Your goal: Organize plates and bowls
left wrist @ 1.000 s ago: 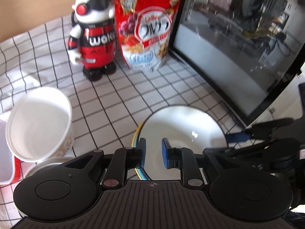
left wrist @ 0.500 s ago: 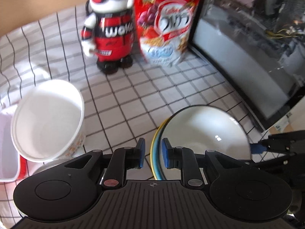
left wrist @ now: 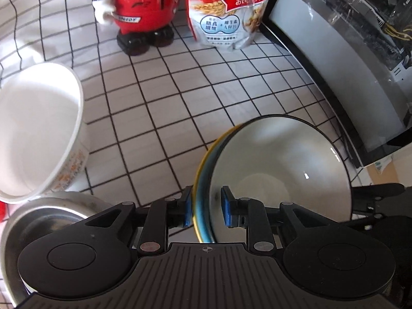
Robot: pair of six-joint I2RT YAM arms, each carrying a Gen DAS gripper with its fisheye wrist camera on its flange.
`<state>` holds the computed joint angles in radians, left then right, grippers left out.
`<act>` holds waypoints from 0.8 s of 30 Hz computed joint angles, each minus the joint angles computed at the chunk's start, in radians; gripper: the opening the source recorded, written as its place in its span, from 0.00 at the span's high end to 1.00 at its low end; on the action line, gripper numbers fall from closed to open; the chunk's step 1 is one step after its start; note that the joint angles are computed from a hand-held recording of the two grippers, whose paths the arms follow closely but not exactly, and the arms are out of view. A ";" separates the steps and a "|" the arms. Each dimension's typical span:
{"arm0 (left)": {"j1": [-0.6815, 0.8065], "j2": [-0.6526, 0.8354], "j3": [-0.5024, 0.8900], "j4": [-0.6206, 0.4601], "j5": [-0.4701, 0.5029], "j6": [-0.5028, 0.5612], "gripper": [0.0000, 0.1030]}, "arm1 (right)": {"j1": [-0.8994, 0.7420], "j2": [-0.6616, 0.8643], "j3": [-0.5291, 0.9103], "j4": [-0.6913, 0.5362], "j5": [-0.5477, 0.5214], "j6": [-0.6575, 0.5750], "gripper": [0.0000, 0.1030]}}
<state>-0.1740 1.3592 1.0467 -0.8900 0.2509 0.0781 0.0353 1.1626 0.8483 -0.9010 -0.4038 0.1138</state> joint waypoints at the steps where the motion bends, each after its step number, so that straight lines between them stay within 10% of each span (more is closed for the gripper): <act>1: 0.001 0.003 0.001 0.001 -0.003 -0.004 0.75 | 0.001 0.007 0.004 0.007 0.003 -0.008 0.55; 24: 0.073 0.143 0.118 0.073 -0.044 -0.185 0.72 | 0.044 0.421 0.307 0.206 0.027 -0.128 0.55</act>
